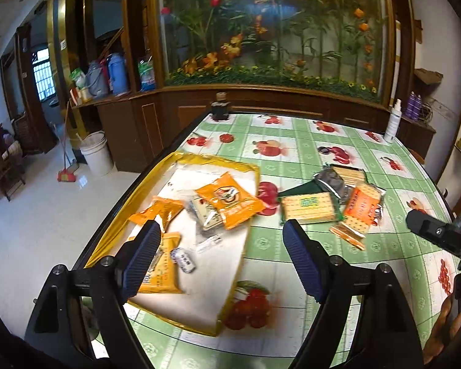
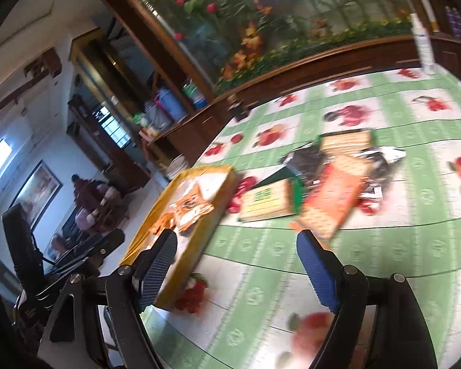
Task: Organize snacks
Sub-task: 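Grasp the green WEIDAN cracker pack with the left tool while the right tool grasps the orange soda cracker pack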
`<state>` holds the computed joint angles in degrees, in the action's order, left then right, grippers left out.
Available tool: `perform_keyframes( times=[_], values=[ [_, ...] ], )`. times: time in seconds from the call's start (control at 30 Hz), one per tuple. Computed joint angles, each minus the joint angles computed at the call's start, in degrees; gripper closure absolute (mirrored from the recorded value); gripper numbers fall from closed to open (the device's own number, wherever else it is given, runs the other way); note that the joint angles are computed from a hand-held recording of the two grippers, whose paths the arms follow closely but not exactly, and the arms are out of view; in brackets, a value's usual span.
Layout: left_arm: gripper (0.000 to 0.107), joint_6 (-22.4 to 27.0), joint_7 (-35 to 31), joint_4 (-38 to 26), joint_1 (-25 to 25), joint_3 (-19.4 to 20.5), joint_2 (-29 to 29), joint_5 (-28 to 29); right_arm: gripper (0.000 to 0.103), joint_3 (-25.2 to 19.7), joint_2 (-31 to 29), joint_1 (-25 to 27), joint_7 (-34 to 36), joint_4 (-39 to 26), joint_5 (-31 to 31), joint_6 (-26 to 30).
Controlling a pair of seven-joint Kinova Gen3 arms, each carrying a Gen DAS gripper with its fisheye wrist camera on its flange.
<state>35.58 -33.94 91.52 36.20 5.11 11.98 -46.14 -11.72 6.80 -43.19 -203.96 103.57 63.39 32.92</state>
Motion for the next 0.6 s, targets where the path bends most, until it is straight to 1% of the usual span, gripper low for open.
perform_keyframes(
  times=[0.07, 0.23, 0.33, 0.47, 0.6],
  values=[
    [0.025, 0.1, 0.3, -0.2, 1.0, 0.4, -0.1, -1.0, 0.019, -0.4, -2.3, -0.6, -3.2, 2.4, 1.7, 2.5],
    [0.025, 2.3, 2.4, -0.9, 4.2, 0.8, 0.5, -5.5, 0.018, -3.7, -6.3, 1.0, -8.8, 6.4, 4.2, 7.0],
    [0.025, 2.5, 2.5, -1.1, 4.7, 1.3, 0.5, -6.1, 0.018, -5.9, -8.2, 2.0, -12.1, 8.3, 5.5, 9.8],
    [0.025, 2.9, 2.6, -1.6, 5.4, 1.5, 0.8, -6.9, 0.018, -8.0, -10.2, 3.4, -13.4, 10.2, 5.7, 12.1],
    [0.025, 2.7, 0.9, -2.5, 4.8, 1.7, 1.6, -4.8, 0.018, -9.5, -10.2, 3.9, -10.1, 9.6, 2.9, 17.1]
  ],
)
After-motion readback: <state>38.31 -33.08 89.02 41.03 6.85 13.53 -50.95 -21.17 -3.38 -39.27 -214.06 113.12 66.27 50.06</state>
